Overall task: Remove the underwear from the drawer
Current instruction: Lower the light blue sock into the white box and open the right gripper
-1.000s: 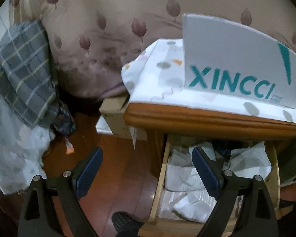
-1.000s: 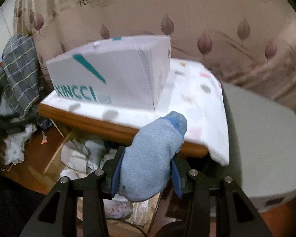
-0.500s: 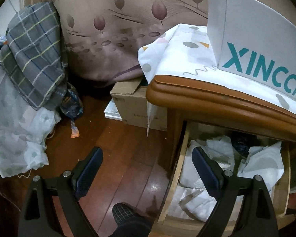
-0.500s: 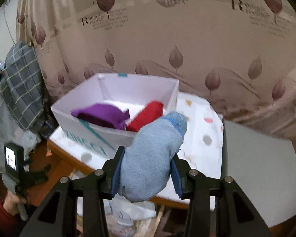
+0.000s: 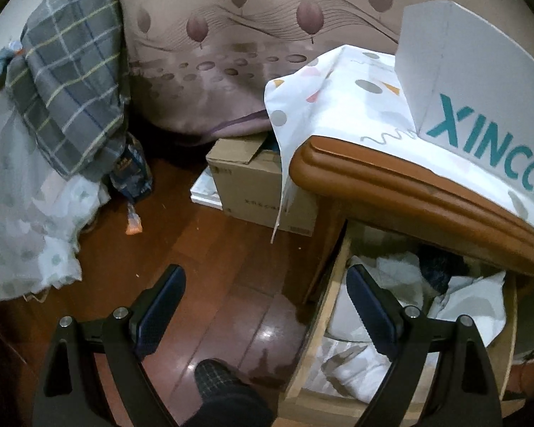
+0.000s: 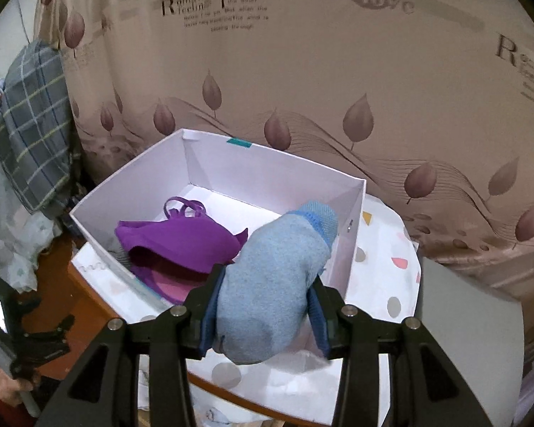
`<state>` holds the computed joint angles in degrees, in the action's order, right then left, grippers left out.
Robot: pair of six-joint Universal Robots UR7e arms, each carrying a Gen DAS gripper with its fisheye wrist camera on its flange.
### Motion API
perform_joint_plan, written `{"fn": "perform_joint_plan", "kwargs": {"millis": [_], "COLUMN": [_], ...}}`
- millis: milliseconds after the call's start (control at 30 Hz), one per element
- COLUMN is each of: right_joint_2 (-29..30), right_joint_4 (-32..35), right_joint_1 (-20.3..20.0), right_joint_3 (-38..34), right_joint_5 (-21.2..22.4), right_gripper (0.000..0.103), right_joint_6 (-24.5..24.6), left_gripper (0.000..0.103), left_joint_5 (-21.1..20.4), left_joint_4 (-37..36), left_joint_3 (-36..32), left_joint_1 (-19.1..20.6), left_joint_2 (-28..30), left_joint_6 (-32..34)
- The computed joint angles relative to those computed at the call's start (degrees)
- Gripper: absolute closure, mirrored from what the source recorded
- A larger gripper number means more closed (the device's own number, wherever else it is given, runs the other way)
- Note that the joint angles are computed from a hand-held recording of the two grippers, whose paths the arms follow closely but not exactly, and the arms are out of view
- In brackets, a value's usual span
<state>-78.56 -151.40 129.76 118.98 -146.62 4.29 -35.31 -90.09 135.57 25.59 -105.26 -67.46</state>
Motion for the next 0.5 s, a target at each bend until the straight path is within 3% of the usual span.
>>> {"fn": "perform_joint_plan", "kwargs": {"millis": [167, 500], "right_joint_2": [2.8, 6.33], "right_joint_4": [0.73, 1.62], "right_joint_1": [-2.18, -5.16], "right_joint_3": [-2.03, -2.91], "right_joint_5": [-0.09, -0.49], "right_gripper": [0.059, 0.055], "right_joint_6": [-1.43, 0.74], "left_gripper": [0.013, 0.013], "left_joint_5": [-1.17, -0.88], "left_joint_4": [-1.02, -2.2], "left_joint_3": [-0.36, -0.08], "left_joint_1": [1.23, 1.62], "left_joint_2": [0.26, 0.55], "left_joint_6": [0.55, 1.4]}}
